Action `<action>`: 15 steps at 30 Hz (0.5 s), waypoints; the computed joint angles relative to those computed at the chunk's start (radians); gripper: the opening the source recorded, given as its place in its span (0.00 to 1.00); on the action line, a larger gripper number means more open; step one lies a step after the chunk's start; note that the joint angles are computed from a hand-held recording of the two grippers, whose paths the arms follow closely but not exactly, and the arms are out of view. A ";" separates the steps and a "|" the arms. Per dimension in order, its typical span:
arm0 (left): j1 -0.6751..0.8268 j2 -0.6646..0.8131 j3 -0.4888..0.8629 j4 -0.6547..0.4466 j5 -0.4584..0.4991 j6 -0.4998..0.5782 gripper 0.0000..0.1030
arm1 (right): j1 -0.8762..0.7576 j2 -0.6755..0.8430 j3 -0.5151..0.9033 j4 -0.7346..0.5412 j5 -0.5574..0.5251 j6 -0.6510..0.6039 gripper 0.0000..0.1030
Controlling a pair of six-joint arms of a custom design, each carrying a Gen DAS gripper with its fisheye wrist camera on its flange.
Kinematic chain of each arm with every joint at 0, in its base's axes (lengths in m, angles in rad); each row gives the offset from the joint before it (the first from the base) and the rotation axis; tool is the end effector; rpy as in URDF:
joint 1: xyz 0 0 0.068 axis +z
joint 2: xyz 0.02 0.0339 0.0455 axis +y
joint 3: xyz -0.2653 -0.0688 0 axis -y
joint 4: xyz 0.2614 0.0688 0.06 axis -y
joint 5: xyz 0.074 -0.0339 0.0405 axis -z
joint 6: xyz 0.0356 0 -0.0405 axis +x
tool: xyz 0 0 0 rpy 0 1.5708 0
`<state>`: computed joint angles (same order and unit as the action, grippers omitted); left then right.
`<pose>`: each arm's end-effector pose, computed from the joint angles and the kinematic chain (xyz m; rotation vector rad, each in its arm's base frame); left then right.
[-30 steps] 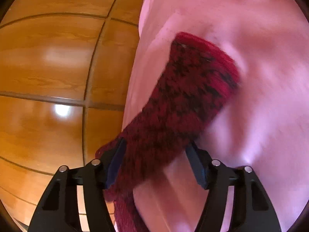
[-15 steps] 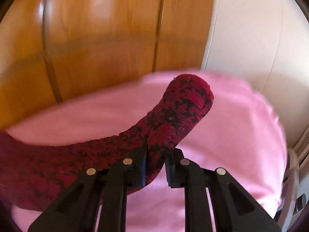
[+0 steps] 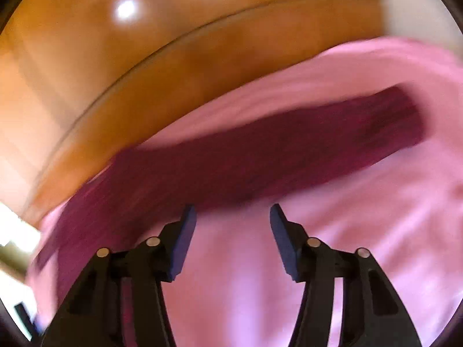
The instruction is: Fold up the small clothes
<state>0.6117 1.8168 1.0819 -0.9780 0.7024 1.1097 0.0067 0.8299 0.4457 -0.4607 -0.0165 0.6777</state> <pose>0.2624 0.1560 0.1399 0.5739 2.5315 -0.7598 0.1785 0.0018 0.1849 0.7971 2.3092 0.3303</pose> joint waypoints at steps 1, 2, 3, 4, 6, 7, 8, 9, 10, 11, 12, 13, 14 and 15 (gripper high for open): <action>0.004 0.004 0.001 -0.003 0.004 0.004 0.47 | 0.087 0.023 -0.001 0.023 -0.020 0.036 0.46; 0.010 0.010 0.005 -0.011 0.010 0.010 0.47 | 0.188 0.059 0.000 0.057 -0.025 0.080 0.44; 0.015 0.017 0.011 -0.019 0.014 0.017 0.47 | 0.269 0.099 0.003 0.090 -0.022 0.116 0.41; 0.024 0.030 0.021 -0.036 0.022 0.027 0.47 | 0.337 0.150 0.012 0.118 -0.018 0.145 0.40; 0.043 0.058 0.042 -0.071 0.032 0.047 0.47 | 0.454 0.256 0.045 0.144 0.016 0.192 0.27; 0.050 0.068 0.053 -0.087 0.035 0.054 0.47 | 0.507 0.286 0.061 0.142 0.060 0.214 0.24; 0.061 0.077 0.061 -0.106 0.035 0.068 0.47 | 0.541 0.301 0.079 0.123 0.100 0.224 0.15; 0.077 0.084 0.066 -0.130 0.033 0.091 0.47 | 0.564 0.307 0.104 0.088 0.131 0.229 0.12; 0.088 0.086 0.066 -0.140 0.030 0.108 0.47 | 0.574 0.292 0.118 0.062 0.157 0.233 0.11; 0.097 0.079 0.054 -0.141 0.025 0.123 0.47 | 0.618 0.249 0.122 0.016 0.209 0.255 0.10; 0.119 0.076 0.043 -0.149 0.019 0.153 0.47 | 0.672 0.228 0.152 -0.064 0.283 0.275 0.10; 0.129 0.077 0.042 -0.160 0.018 0.165 0.47 | 0.726 0.229 0.160 -0.113 0.337 0.309 0.10; 0.144 0.082 0.044 -0.176 0.017 0.179 0.47 | 0.765 0.269 0.180 -0.154 0.375 0.332 0.10; 0.154 0.083 0.046 -0.190 0.013 0.189 0.47 | 0.776 0.318 0.180 -0.169 0.373 0.345 0.10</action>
<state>0.7661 1.8999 1.1277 -1.1685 0.7155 1.2989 0.7830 1.1479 0.6256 -0.6295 0.3569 1.0227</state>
